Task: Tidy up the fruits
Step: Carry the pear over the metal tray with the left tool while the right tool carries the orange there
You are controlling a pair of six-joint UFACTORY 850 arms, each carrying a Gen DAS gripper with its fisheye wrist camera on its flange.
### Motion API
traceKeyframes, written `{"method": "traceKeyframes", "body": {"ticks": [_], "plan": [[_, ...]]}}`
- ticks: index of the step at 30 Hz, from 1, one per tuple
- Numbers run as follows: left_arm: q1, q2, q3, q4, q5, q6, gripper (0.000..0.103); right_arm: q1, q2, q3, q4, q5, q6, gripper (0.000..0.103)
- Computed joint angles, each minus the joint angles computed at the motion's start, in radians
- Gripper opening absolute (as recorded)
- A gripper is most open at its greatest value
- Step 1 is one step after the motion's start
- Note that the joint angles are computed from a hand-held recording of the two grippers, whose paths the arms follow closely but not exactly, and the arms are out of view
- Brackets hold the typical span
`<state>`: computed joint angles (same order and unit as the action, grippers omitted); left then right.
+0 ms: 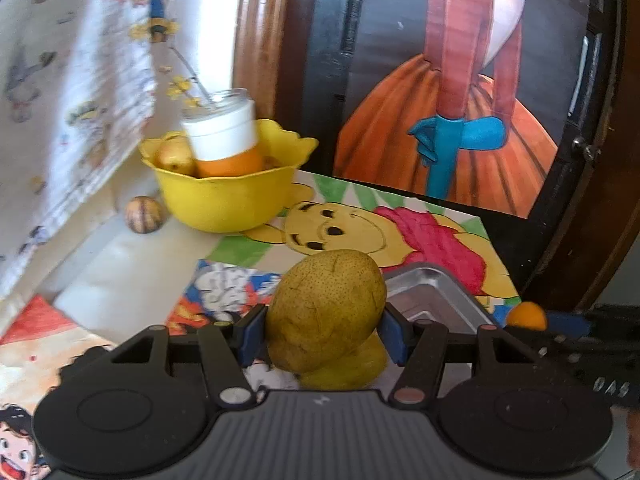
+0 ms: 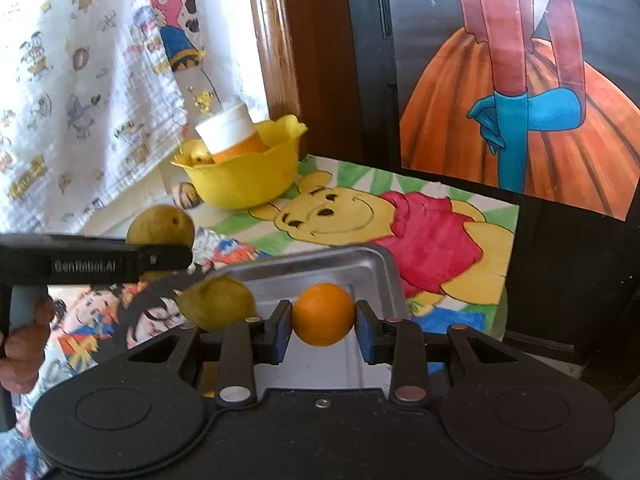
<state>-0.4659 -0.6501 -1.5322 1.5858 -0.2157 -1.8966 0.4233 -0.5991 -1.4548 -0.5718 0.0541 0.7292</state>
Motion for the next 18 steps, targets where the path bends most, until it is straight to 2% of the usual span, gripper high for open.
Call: {"method": "traceKeyframes", "body": {"ticks": [5, 10, 18], "plan": [[-0.017, -0.046, -0.059, -0.086, 0.019, 0.098, 0.063, -0.01, -0.002, 0.032, 0.126, 0.031, -0.153, 0.036], [-0.027, -0.092, -0.121, -0.304, 0.037, 0.321, 0.063, -0.014, 0.004, 0.065, 0.271, 0.066, -0.35, 0.036], [-0.04, -0.154, -0.206, -0.646, 0.037, 0.692, 0.063, -0.026, 0.0, 0.089, 0.128, 0.095, -0.241, 0.036]]}}
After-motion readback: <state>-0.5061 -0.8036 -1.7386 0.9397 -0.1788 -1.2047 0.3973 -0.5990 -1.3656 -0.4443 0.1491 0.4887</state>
